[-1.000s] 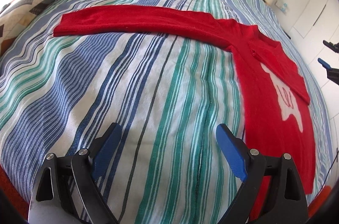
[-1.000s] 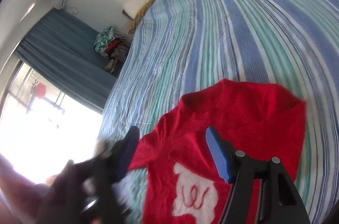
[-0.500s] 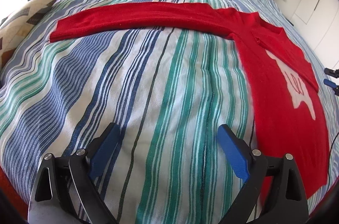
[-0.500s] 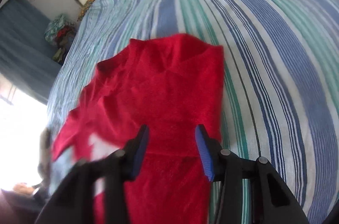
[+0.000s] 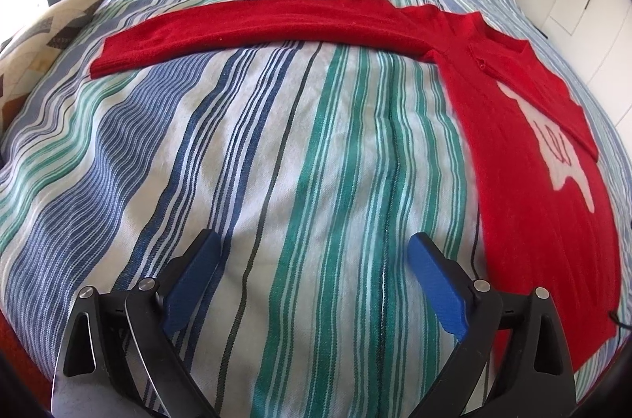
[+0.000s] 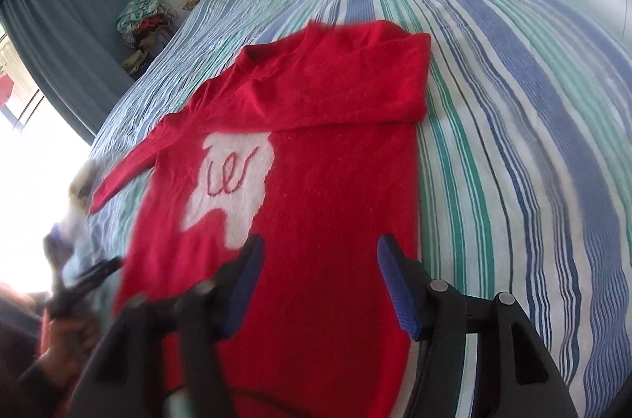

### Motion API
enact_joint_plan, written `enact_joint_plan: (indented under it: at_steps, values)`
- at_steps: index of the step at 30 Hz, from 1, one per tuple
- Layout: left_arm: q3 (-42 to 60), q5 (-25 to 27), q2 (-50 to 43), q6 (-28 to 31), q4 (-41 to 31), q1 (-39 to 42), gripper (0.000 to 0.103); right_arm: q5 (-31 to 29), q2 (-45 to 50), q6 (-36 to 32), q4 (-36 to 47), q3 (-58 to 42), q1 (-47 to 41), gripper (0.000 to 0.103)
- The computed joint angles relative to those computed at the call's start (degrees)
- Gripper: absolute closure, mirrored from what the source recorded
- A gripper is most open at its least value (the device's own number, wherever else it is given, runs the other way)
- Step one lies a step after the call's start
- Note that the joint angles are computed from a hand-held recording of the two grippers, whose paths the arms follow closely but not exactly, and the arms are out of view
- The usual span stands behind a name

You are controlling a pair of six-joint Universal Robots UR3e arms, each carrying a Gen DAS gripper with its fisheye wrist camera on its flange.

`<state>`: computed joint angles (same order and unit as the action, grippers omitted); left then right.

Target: Fold small clothes

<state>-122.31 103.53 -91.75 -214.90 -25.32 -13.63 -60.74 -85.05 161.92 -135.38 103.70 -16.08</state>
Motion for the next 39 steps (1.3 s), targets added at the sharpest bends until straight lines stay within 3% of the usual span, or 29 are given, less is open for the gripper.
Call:
enact_joint_plan:
  at_steps: [4, 10, 21, 35, 39]
  values:
    - [0.68, 0.88, -0.63, -0.03, -0.49, -0.74, 0.006, -0.88, -11.81, -0.51, -6.33, 12.35, -1.65, 0.041]
    - [0.87, 1.5, -0.92, 0.08, -0.65, -1.25, 0.005, -2.65, -22.91, -0.11, -13.09, 23.08, -2.23, 0.023]
    - [1.04, 1.76, -0.98, 0.1, -1.09, -1.62, 0.004, -7.33, -21.92, 1.26, -18.14, 25.29, 2.04, 0.02]
    - [1.67, 1.51, -1.09, -0.09, -2.13, -1.81, 0.004, -8.59, -21.29, -0.43, -19.01, 25.97, 4.49, 0.02]
    - [-0.02, -3.73, 2.46, 1.04, -2.92, 1.54, 0.004, -8.46, -21.09, -0.53, -18.78, 25.98, 4.38, 0.02]
